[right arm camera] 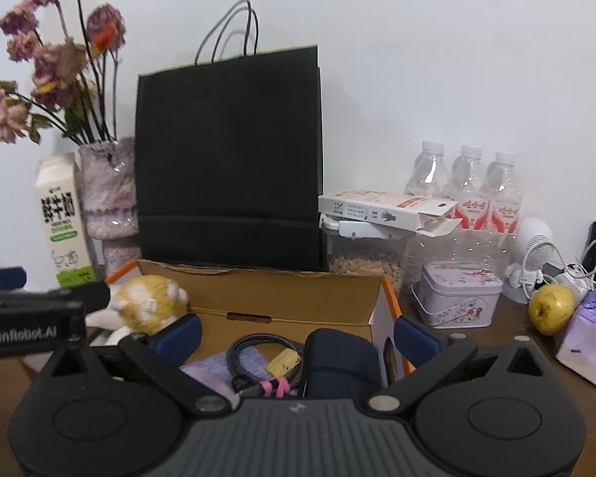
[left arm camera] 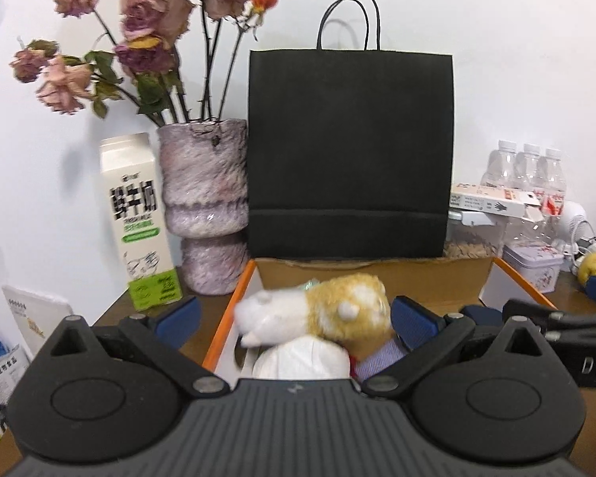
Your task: Organize objects
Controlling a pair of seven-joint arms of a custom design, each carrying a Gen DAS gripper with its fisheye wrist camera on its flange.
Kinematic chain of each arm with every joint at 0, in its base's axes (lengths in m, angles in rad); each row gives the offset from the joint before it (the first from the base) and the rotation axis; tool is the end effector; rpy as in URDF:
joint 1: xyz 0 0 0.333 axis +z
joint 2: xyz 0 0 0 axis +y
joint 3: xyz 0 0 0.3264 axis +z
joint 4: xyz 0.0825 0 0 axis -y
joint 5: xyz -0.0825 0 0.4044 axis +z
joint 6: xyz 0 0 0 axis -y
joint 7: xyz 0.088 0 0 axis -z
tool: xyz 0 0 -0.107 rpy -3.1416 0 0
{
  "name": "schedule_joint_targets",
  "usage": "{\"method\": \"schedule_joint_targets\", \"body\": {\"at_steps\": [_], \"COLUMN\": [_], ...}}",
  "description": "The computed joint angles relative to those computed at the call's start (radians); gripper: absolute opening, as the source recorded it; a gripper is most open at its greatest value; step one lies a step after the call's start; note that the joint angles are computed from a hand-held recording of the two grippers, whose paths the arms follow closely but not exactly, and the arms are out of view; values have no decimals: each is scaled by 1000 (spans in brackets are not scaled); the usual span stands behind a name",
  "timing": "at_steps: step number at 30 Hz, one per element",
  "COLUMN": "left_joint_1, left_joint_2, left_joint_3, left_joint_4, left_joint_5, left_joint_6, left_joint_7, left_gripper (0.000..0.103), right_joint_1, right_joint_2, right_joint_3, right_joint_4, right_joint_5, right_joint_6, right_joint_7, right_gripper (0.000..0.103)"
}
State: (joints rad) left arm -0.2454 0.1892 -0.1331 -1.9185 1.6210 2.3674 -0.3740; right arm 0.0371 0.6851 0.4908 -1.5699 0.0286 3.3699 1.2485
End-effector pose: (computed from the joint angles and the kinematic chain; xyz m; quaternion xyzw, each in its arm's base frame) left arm 0.6106 -0.2257 0.4328 -0.6898 0.4473 -0.2943 0.4873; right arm 0.7093 0.2929 0.4155 -0.7153 0.4161 -0.2678 0.4935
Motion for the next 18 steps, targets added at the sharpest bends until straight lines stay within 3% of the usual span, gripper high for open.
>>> {"method": "schedule_joint_targets", "body": {"at_steps": [9,18], "left_joint_1": [-22,-48], "left_joint_2": [-165,-313], "left_joint_3": [-71,-160], "left_joint_4": [-177,-310], "left_joint_5": [-80,-200], "left_joint_6": [-59,-134], "left_joint_7": [2,36], "left_gripper": [103,103], "right_joint_1": [-227,-445], "right_joint_2": [-192,-399], "right_joint_3": [174,291], "right_joint_4": [-329,-599], "right_joint_5": [-132,-350], "right_joint_6": [110,188], "right_joint_7": [164,441], "right_gripper": [103,103]}}
